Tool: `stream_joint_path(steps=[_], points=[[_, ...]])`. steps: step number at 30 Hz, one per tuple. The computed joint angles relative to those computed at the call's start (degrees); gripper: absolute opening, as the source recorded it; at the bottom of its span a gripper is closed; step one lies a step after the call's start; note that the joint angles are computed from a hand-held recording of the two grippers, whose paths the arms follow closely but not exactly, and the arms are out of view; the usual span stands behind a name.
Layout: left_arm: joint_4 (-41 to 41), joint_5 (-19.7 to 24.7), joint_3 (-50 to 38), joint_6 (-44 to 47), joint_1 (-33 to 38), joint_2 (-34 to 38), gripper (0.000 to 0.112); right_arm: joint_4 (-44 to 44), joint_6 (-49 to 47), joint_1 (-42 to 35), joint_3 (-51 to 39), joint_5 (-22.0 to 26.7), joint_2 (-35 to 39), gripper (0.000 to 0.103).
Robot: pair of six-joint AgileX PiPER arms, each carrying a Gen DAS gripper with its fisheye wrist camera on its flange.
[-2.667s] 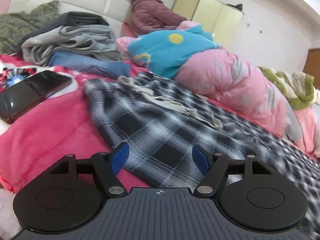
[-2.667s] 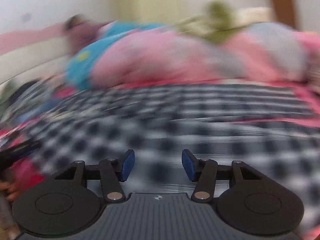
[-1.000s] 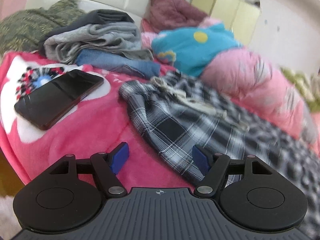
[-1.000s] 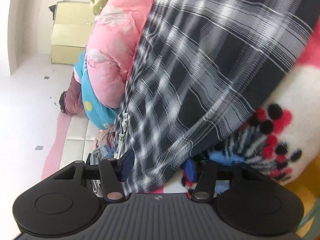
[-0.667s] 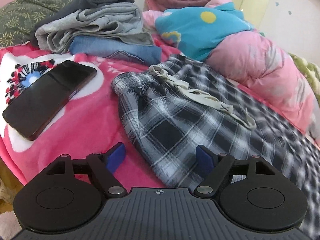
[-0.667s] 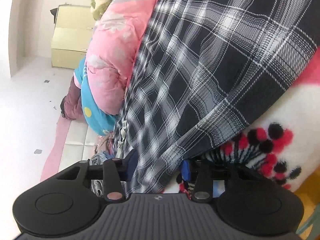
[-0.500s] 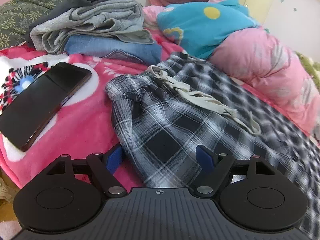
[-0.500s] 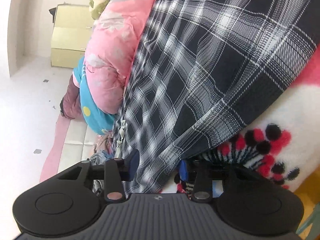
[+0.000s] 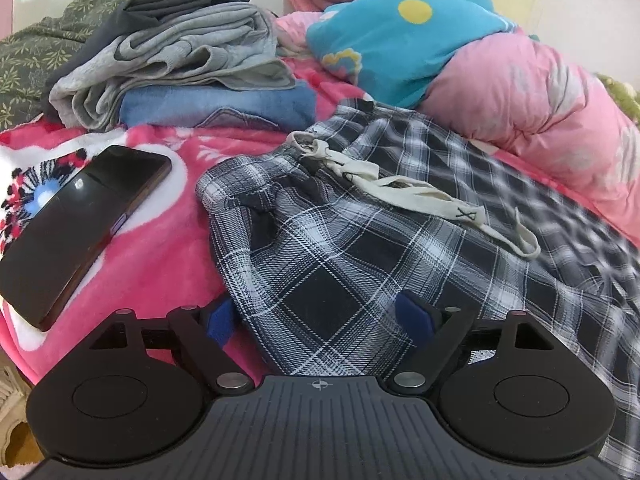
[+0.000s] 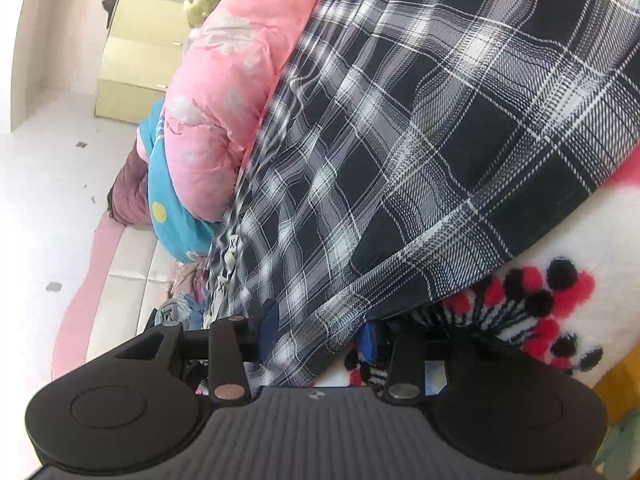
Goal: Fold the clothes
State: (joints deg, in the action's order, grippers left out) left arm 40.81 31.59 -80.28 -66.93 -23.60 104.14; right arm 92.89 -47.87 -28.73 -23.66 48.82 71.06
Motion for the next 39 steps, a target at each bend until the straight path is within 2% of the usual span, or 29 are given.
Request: stream_joint_path(steps=[12,14,18,22,26,29,33,35,36,38,39], points=[[1.4,0.2,0.1,-0.4,-0.4,0.2,0.085,4.0,-1.8,2.5,0.8,-2.5,0.3,0.043],[0.7,0.0,0.1,0.5,-0.3,0.2,0.087,4.2,-1.9,3.0,0.7,-3.0,0.2,0.044],[-4.1,-1.7,-0.1,6.0,0.6,0.1,0.1,4.2,-1.6,4.4,0.2,-4.1,-0.1,0.047],[-4.9,-1.8,-0.3,7.8,0.6,0.4,0.103,4.7,-1.5,5.6,0.1,-5.5,-0.5,0.047],[-4.8,-0.5,-1.1,8.5,0.1,0.9,0.103,5.2,-3.4,4.7,0.9,-4.4,-0.6,0.047],[-3.4,0.3,-1.1,7.7,-0.4,0.9,0.103,5.1,-5.1,2.4,1.4,-1.5,0.1,0.047],[1.7,-4.6,3.6,-3.1,0.5,-1.4,0.103,5.1,-7.3,-0.5,1.8,2.7,1.9,0.047],[4.8,-5.9,5.0,-8.3,0.7,-2.0,0.102,5.4,-8.9,-1.8,2.1,4.9,3.0,0.047],[6.0,-4.9,4.6,-9.5,0.3,-1.8,0.098,5.5,-9.8,-2.5,2.3,6.0,3.5,0.047],[8.6,-2.7,4.0,-11.8,-0.6,-1.4,0.087,5.8,-10.7,-3.2,2.5,7.2,4.3,0.046],[10.1,-1.6,3.8,-12.8,-1.0,-1.3,0.074,6.0,-10.8,-3.7,2.9,7.6,4.4,0.044]])
